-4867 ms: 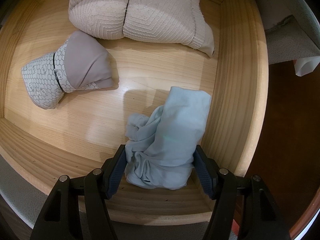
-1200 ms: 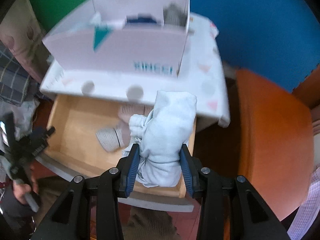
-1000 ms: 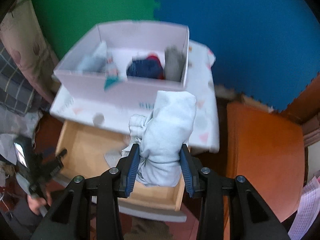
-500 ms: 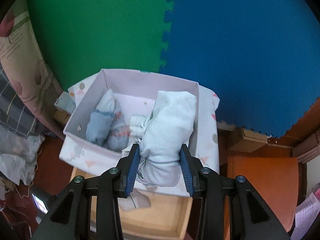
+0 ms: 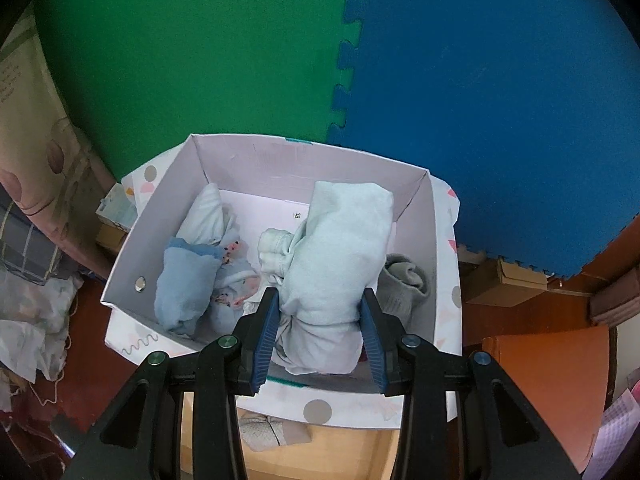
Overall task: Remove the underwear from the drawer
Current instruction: 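Open the right tool to release the light blue underwear in the box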
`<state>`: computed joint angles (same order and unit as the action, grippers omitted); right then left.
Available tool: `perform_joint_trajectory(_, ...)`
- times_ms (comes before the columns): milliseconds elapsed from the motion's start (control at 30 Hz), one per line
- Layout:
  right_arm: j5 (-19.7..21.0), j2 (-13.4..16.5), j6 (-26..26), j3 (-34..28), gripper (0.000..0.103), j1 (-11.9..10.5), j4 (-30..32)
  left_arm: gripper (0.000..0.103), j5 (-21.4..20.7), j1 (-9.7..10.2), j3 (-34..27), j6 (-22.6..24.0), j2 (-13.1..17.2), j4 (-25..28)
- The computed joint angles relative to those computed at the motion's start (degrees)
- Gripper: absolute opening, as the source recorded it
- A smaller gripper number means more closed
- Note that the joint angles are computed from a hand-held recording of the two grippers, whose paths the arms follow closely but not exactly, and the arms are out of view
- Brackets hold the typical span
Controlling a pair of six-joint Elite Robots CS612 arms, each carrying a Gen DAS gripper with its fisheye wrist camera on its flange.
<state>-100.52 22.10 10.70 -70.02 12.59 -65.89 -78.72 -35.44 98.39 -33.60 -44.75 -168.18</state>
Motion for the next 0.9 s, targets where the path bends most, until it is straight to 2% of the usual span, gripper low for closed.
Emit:
perform_joint_trajectory(533,0.43,0.0,0.5,3.65,0.039,-0.18,0.43,0.055,0.23,-0.09,0.03,-0.04,-0.02,-0.16)
perform_joint_trajectory(700,0.13,0.28,0.55,3.99,0.043,-0.11,0.03,0.055,0.28,-0.1,-0.01,-0.02,0.02,-0.27)
perform_joint_trajectory(900,0.08,0.73,0.53,3.23,0.044,-0.12,-0.59,0.055,0.2,-0.08,-0.02,0.01,0.01,-0.26)
